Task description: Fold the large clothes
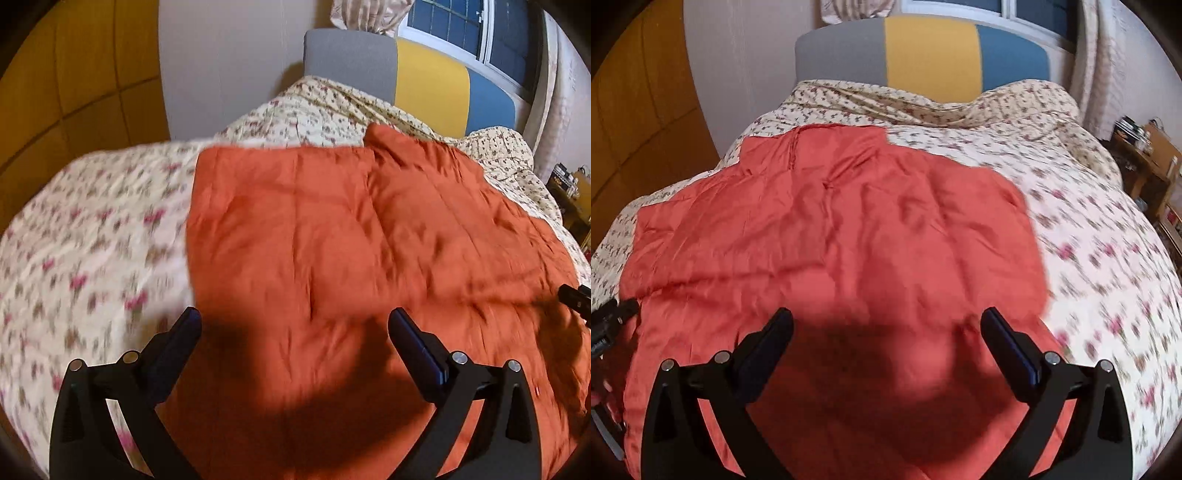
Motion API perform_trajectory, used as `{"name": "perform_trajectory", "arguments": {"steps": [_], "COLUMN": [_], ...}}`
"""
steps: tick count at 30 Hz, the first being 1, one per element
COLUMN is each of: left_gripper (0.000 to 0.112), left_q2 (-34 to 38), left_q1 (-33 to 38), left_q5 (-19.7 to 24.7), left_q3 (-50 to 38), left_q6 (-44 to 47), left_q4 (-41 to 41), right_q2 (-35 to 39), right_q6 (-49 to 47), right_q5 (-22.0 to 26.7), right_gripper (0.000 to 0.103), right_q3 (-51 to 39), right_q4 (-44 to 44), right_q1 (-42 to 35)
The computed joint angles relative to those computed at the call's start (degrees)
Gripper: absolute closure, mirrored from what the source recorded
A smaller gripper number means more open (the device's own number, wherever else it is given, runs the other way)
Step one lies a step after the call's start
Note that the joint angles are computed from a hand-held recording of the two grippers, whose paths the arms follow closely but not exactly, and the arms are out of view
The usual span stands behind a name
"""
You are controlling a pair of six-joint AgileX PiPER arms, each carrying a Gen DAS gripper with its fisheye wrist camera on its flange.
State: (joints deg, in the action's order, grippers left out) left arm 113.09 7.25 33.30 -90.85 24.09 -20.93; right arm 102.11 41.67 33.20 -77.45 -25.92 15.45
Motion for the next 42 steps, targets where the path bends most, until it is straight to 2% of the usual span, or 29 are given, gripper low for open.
{"name": "perform_trajectory", "arguments": {"steps": [2, 8, 11, 18, 22, 24, 27, 28, 29, 34, 36, 37, 39, 42], "left_gripper": [0.012, 0.012, 0.012, 0.012, 0.012, 0.013, 0.019, 0.024, 0.031, 0.041, 0.043, 0.048, 0.050, 0.050], "left_q2": [-3.2, -14.7, -18.8, -23.6, -24.8, -25.2, -25.6, -25.8, -25.8, -27.6, -28.1, -28.3, -28.4, -28.2], "left_q1": [0.7, 3.0, 5.6, 14.9, 20.4, 22.0, 24.3, 24.8, 25.0, 25.9, 26.3, 26.6, 27.6, 29.0], "left_q5": [-1.0, -9.5, -11.0, -5.4, -0.7, 0.8, 4.1, 4.9, 5.3, 6.2, 7.0, 7.6, 8.8, 11.0], "left_q3": [6.3, 24.4, 30.2, 36.9, 39.5, 40.3, 41.9, 42.5, 42.7, 45.8, 46.2, 46.4, 46.9, 47.5], "left_q6": [3.0, 14.9, 22.9, 37.4, 43.8, 45.3, 48.8, 49.4, 49.9, 54.8, 54.9, 55.3, 56.2, 56.2], "left_q4": [-2.4, -10.7, -17.7, -32.5, -38.0, -38.5, -40.4, -40.5, -40.5, -41.9, -41.5, -41.3, -41.6, -42.0], "right_q2": [-5.0, -17.8, -24.1, -36.6, -42.0, -43.1, -45.5, -46.3, -46.6, -49.1, -49.9, -50.3, -50.8, -50.9], "right_q6": [1.7, 1.4, 0.8, -9.1, -20.6, -22.7, -29.2, -32.5, -35.3, -50.9, -54.0, -54.0, -54.0, -56.3], "right_q5": [-1.6, -2.3, -2.4, -1.9, -1.7, -1.3, -0.3, 0.1, 0.2, 3.8, 4.8, 4.7, 4.0, 3.1], "right_gripper": [0.006, 0.013, 0.016, 0.018, 0.022, 0.025, 0.030, 0.031, 0.032, 0.037, 0.040, 0.041, 0.045, 0.062], "right_q3": [5.9, 18.3, 24.1, 35.1, 40.1, 41.5, 43.9, 44.8, 45.5, 48.7, 49.7, 50.0, 50.7, 51.7], "right_q4": [-0.3, 1.6, 2.8, 12.8, 22.5, 24.7, 31.1, 34.3, 37.1, 51.2, 54.2, 54.2, 54.3, 57.5], "right_q1": [-0.5, -3.8, -6.2, -14.2, -18.7, -19.2, -22.0, -23.6, -24.8, -32.5, -33.5, -33.0, -31.7, -30.7]}}
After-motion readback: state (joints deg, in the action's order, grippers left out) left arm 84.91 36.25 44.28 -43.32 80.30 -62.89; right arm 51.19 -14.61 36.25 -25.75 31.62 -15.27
